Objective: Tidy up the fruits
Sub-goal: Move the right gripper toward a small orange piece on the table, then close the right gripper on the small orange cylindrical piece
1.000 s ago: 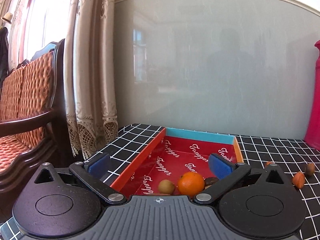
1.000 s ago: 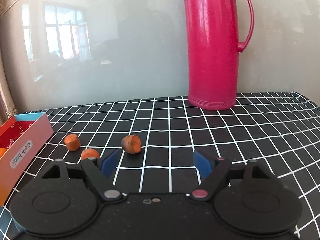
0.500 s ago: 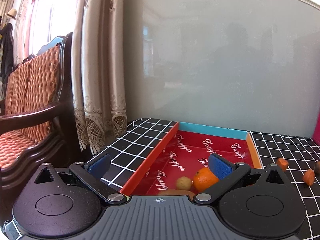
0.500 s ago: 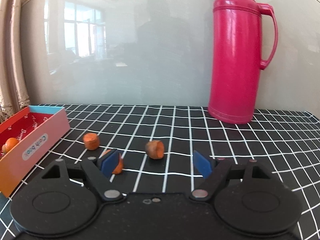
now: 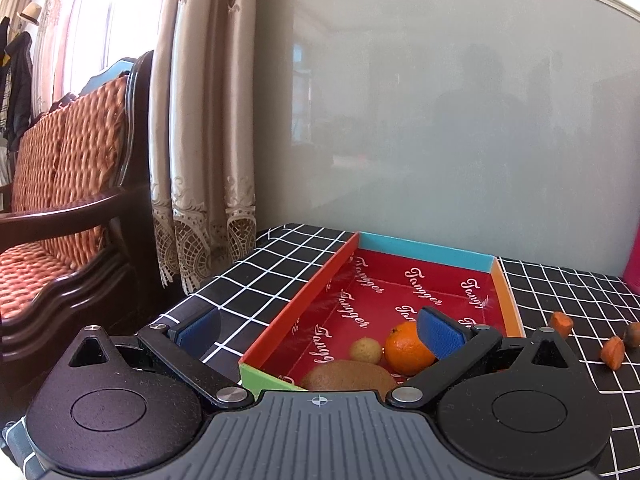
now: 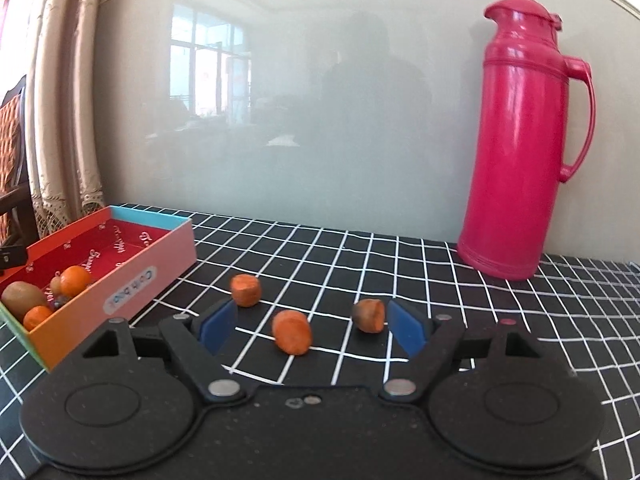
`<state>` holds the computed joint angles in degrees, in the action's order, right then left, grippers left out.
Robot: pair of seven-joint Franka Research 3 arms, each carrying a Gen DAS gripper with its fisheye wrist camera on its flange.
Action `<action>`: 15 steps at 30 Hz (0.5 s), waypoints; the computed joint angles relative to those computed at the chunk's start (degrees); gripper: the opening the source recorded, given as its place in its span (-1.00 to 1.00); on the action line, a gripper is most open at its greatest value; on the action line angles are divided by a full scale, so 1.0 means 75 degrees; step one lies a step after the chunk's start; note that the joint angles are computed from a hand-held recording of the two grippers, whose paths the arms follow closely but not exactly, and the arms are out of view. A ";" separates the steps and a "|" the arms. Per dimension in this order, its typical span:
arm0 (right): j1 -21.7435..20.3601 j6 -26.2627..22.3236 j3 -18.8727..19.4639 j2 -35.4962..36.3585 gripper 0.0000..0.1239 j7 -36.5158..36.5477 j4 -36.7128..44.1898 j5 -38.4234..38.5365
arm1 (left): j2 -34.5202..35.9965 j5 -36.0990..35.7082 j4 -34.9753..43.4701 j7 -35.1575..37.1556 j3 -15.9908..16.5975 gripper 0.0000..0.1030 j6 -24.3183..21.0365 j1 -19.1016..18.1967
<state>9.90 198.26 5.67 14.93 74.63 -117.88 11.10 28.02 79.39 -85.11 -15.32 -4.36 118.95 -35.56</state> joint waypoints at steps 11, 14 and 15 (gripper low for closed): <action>0.0587 -0.0144 -0.0473 0.0046 0.35 -0.0496 0.0069 0.0317 | 0.0006 -0.0039 0.0015 -0.0084 0.0005 1.00 -0.0040 -0.0066; 0.0538 -0.0421 -0.0395 0.0269 0.30 -0.0563 0.0375 0.0351 | 0.0005 -0.0013 -0.0011 -0.0036 0.0030 1.00 -0.0136 -0.0050; 0.0696 -0.0472 -0.0534 0.0332 0.27 -0.0663 0.0452 0.0457 | 0.0010 -0.0011 -0.0019 0.0022 0.0042 1.00 -0.0233 -0.0052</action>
